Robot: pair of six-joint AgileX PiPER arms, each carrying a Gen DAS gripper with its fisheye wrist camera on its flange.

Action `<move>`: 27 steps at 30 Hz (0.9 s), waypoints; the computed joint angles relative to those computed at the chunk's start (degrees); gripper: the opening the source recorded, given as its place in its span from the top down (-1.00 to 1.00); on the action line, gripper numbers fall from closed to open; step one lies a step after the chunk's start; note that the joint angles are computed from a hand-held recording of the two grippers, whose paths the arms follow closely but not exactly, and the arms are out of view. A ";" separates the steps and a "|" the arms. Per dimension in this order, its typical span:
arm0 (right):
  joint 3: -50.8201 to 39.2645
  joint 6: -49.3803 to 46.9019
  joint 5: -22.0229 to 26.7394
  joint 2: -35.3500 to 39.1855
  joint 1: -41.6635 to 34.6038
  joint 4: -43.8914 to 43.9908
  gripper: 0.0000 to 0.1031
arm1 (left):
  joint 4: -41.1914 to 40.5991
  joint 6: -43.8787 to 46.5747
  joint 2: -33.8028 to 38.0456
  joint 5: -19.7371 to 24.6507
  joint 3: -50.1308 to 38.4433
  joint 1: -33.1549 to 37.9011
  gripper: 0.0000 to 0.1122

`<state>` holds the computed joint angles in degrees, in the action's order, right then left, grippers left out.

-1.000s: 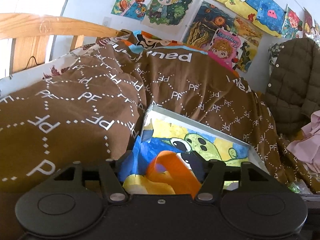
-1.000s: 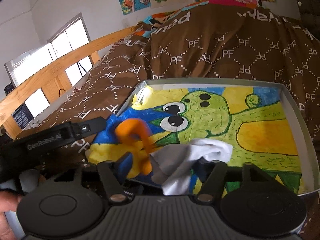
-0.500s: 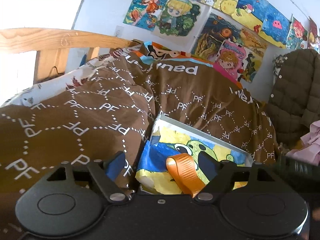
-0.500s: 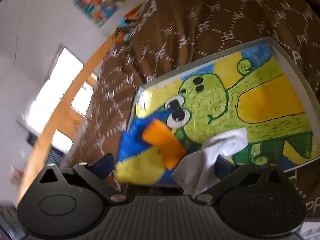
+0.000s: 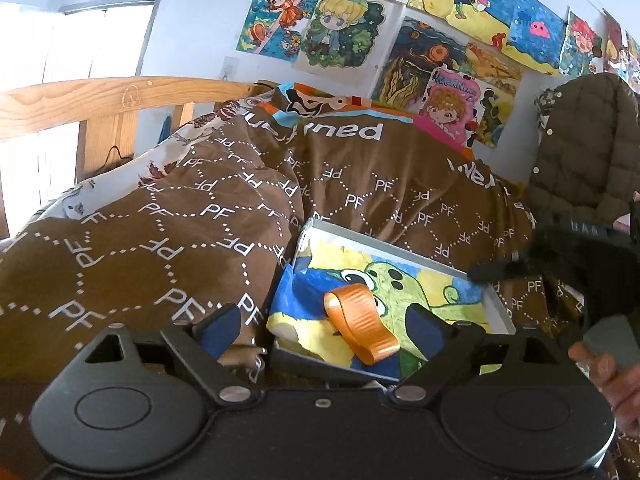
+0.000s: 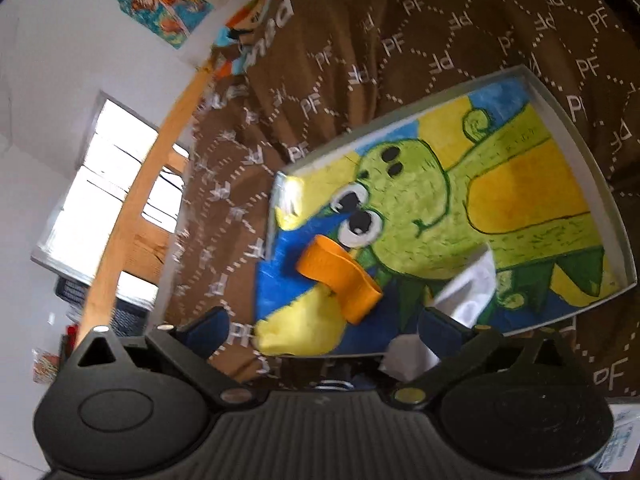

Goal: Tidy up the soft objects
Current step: 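Carry the strap and cloth into the grey tray and open both tools, then move both open tools back over the pile of soft items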

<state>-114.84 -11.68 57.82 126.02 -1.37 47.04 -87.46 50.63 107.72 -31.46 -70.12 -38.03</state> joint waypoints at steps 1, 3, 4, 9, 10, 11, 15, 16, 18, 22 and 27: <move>1.26 -0.74 -0.71 -0.87 -0.27 1.22 -0.99 | -0.71 0.56 -0.66 -0.50 0.47 -0.53 -0.62; 3.94 -2.92 -1.03 -2.87 -1.00 3.32 -0.99 | -1.68 1.34 -2.07 -1.71 1.51 -1.70 -0.65; 5.56 -4.45 -1.18 -3.96 -1.43 4.54 -0.99 | -1.77 1.24 -2.63 -2.43 1.96 -2.29 -0.66; 20.27 -17.52 -3.76 -12.99 -3.83 11.75 -0.99 | -1.79 0.12 -6.31 -5.51 5.12 -5.58 -0.71; 23.65 -20.31 -5.02 -15.26 -4.05 12.61 -0.99 | -1.73 0.05 -7.05 -6.37 5.85 -6.47 -0.71; 26.48 -22.58 -6.30 -17.25 -4.16 13.38 -1.00 | -1.75 0.01 -7.88 -7.43 6.67 -7.47 -0.72; 39.67 -35.59 -11.38 -26.95 -4.77 20.27 -0.99 | -2.24 -0.48 -11.25 -10.58 9.44 -10.96 -0.73; 43.34 -39.78 -12.31 -29.64 -4.96 22.97 -0.99 | -2.57 -0.36 -11.98 -11.55 9.89 -11.95 -0.76; 50.20 -48.09 -14.27 -34.72 -5.11 28.08 -0.99 | -3.13 0.01 -13.48 -14.06 10.92 -14.31 -0.80; 63.54 -65.65 -18.90 -44.73 -4.60 38.70 -0.99 | -4.00 0.95 -16.43 -18.83 13.42 -19.21 -0.82; 75.53 -80.55 -21.91 -54.51 -4.04 50.20 -0.99 | -6.42 1.71 -19.93 -24.56 16.75 -25.52 -0.82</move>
